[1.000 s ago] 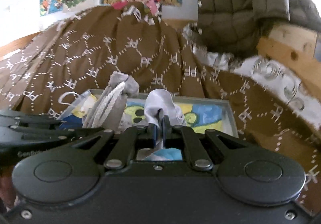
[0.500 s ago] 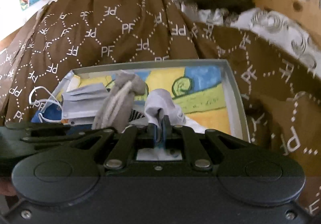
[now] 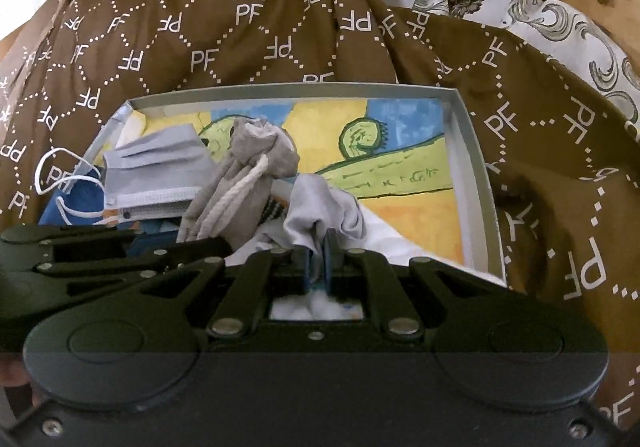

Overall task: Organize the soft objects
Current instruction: 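Lower the held pouch and grey cloth into the tray, then open both grippers to release the pouch and grey cloth into the tray, then raise both open tools out of the tray and back toward the remaining items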

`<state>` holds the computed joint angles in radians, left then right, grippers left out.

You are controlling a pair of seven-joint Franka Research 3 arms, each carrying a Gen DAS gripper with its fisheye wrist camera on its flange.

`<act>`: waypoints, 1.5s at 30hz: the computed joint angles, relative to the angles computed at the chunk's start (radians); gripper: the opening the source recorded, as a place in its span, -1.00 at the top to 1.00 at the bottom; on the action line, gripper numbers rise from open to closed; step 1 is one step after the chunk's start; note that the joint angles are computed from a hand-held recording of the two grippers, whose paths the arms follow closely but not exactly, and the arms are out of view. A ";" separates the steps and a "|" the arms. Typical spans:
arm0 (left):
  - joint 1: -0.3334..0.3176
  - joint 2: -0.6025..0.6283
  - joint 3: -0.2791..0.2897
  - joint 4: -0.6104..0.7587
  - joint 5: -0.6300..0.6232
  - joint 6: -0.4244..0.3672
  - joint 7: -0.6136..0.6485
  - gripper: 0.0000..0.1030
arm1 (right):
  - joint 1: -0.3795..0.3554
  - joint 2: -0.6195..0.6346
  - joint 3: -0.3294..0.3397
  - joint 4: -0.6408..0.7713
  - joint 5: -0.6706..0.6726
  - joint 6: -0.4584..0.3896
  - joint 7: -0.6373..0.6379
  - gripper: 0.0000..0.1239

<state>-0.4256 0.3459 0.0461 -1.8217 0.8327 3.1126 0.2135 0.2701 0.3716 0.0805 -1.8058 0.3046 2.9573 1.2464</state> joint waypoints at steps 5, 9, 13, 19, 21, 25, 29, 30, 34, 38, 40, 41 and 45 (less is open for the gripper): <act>0.002 -0.043 -0.009 -0.020 0.037 -0.022 0.004 0.48 | -0.056 -0.045 0.072 -0.074 0.064 0.088 -0.094 0.85; 0.017 -0.084 -0.034 -0.035 0.060 -0.057 -0.008 0.34 | -0.142 -0.092 0.170 -0.131 0.199 0.139 -0.220 0.59; 0.010 -0.132 -0.040 -0.041 0.170 -0.107 -0.117 0.22 | -0.233 -0.152 0.279 -0.177 0.397 0.167 -0.410 0.37; 0.001 -0.235 -0.068 -0.069 0.438 -0.208 -0.380 -0.19 | -0.354 -0.276 0.408 -0.219 0.864 0.160 -0.831 0.17; 0.007 -0.272 -0.093 -0.085 0.515 -0.245 -0.455 -0.33 | -0.355 -0.328 0.396 -0.229 1.007 0.135 -0.947 0.09; 0.015 -0.350 -0.168 -0.127 0.617 -0.373 -0.525 -0.48 | -0.324 -0.435 0.335 -0.274 1.174 0.084 -1.077 -0.09; 0.033 -0.430 -0.250 -0.181 0.646 -0.487 -0.574 -0.70 | -0.277 -0.551 0.268 -0.336 1.283 0.050 -1.175 -0.27; 0.039 -0.450 -0.270 -0.194 0.645 -0.514 -0.578 -0.76 | -0.266 -0.579 0.252 -0.354 1.282 0.043 -1.172 -0.29; 0.068 -0.517 -0.338 -0.236 0.621 -0.573 -0.574 -0.86 | -0.214 -0.703 0.192 -0.435 1.280 0.013 -1.177 -0.42; 0.095 -0.583 -0.401 -0.275 0.598 -0.615 -0.570 -0.97 | -0.155 -0.803 0.152 -0.501 1.266 0.022 -1.196 -0.51; 0.102 -0.615 -0.427 -0.293 0.588 -0.635 -0.566 -0.98 | -0.126 -0.859 0.133 -0.538 1.247 0.024 -1.181 -0.59; 0.105 -0.629 -0.440 -0.300 0.586 -0.645 -0.565 -0.98 | -0.111 -0.882 0.125 -0.552 1.244 0.028 -1.180 -0.60; 0.107 -0.686 -0.496 -0.330 0.583 -0.708 -0.583 -0.98 | -0.060 -1.020 0.104 -0.639 1.169 0.036 -1.109 -0.64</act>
